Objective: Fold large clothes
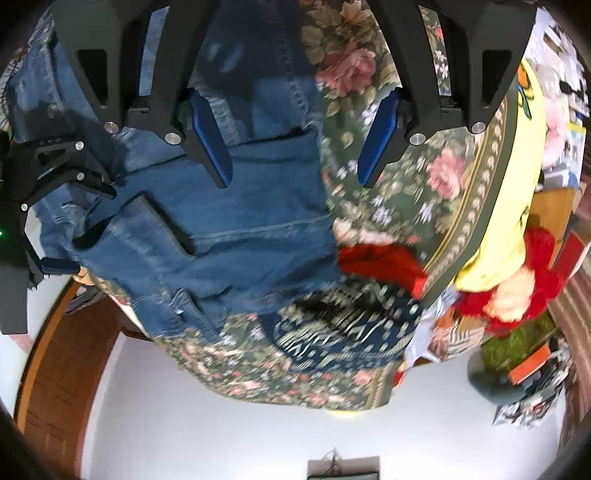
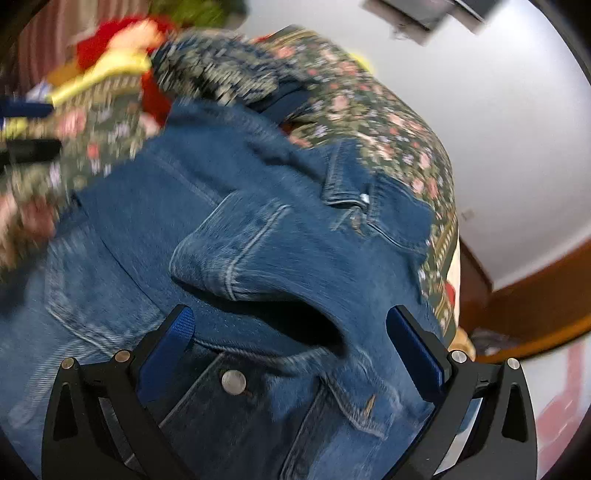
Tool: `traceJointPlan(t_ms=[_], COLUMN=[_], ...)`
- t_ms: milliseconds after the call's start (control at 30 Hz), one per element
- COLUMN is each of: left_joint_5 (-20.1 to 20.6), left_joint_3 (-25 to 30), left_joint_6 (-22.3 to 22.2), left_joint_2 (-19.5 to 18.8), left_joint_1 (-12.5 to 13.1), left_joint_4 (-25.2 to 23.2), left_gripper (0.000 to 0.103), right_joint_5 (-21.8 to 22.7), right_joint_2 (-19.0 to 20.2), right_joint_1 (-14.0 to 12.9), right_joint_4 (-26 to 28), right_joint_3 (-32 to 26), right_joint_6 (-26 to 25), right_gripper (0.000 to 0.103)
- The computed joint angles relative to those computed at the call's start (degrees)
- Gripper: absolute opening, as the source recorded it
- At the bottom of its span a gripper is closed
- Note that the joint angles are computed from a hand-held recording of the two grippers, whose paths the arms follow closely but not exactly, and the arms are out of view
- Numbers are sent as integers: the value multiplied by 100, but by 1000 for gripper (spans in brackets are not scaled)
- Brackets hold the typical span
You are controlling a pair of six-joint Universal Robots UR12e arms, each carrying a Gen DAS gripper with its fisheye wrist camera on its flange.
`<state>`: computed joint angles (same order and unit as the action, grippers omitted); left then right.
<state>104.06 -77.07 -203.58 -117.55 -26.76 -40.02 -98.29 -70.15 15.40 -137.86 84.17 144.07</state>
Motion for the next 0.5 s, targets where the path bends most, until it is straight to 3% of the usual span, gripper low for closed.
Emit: traceJointPlan(t_ms=[167,367,467,500], left_joint_5=[-62,-297,-491,-590], left_joint_3=[-128,-83,-51,-28], left_joint_6=[-275,-599,-819,-879], left_joint_2=[-19,-145,-233,-276], left_joint_1=[60,143,181,194], left_joint_4=[-143,-327,-408,-473], left_gripper=[69,69,69,69], right_joint_5=[-247,-264,-113,4], right_joint_2=[156,369,373,372], right_joint_1=[112,204,188,163], right_joint_4=[-127,-381,-356,-228], right_joint_3=[-85,-247,-275,-311], right_joint_6=[-427,-456,-405,-332], right_gripper=[103,99,76,64])
